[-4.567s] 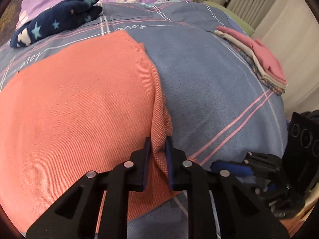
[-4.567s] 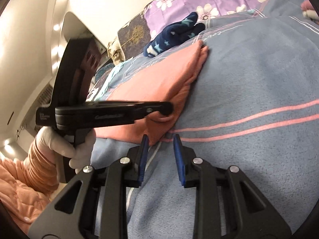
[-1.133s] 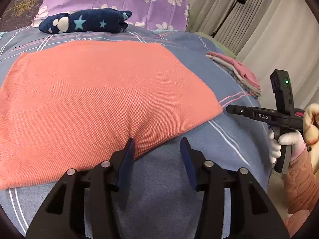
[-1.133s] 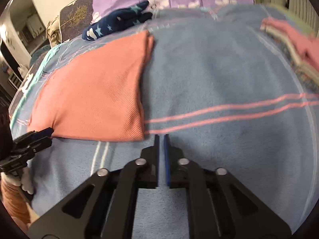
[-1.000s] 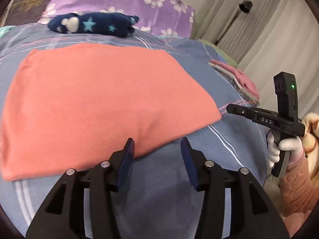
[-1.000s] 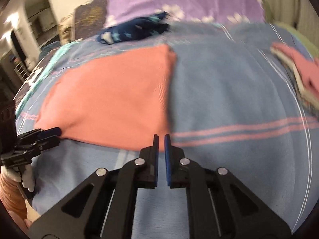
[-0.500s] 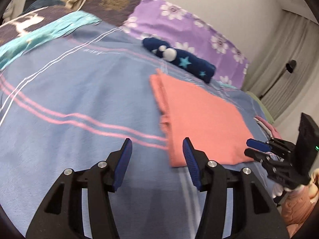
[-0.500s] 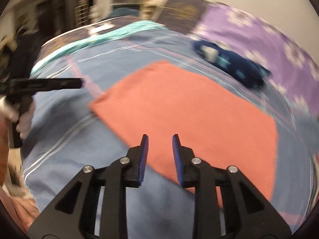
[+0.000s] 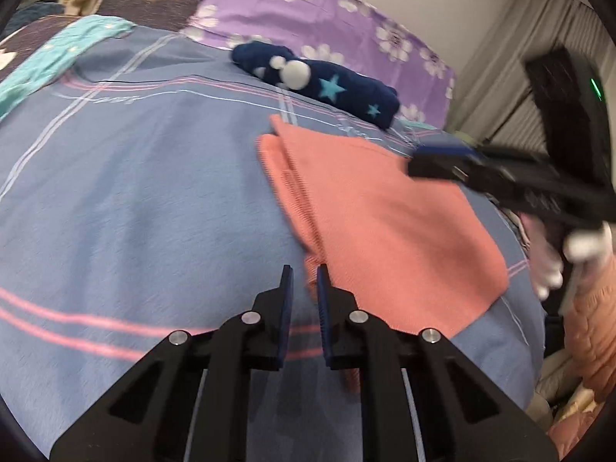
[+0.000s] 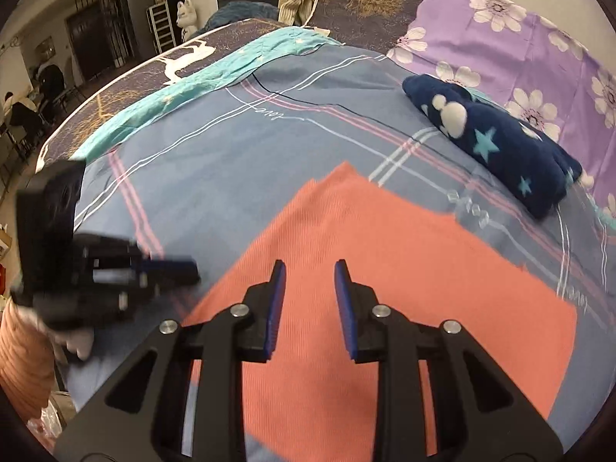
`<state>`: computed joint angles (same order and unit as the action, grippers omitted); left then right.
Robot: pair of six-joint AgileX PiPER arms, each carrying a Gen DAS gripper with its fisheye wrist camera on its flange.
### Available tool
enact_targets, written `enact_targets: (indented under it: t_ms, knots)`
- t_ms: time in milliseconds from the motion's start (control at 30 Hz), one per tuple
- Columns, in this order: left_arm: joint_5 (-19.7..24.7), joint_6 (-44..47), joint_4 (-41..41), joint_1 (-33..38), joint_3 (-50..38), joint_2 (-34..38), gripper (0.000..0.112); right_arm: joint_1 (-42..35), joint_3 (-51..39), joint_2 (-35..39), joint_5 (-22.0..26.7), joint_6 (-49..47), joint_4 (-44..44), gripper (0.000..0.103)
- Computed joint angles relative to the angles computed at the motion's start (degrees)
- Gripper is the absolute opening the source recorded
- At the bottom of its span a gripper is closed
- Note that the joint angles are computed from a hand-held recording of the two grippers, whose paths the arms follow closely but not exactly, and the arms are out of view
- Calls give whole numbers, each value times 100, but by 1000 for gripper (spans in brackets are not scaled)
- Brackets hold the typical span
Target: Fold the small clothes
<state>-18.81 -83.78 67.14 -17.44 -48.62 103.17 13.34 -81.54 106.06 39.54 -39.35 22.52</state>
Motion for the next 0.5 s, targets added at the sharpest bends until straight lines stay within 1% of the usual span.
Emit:
enact_targets:
  t_ms: [33,67,133,200,233,333,433,500]
  knots:
    - [-45,-163,182,-1,-109,120,24,58,-222,163,63,127,-96,27]
    - [-21,-255,257,-18,-196,218,28,142,-612,454,191,337,-205,27]
    - [-105,-310,286,-8,-251,324,33,240,-1208,885,439,585,-300,27]
    - [-446,-217,209,131,-182,343,38,397,-1814,1345,619,868,-509,27]
    - [-531,-198,205,158,-170,357,39,470,-2050,1534,674,971,-628,27]
    - [-651,-386,412,205,-225,427,39,729,-2860,2174,948,1409,-1079,27]
    - [-667,-659,635,213,-405,537,38,868,-3401,2592,1162,1673,-1343,27]
    - [-651,-795,743,211,-469,572,30,960,-3749,2853,1320,1870,-1582,27]
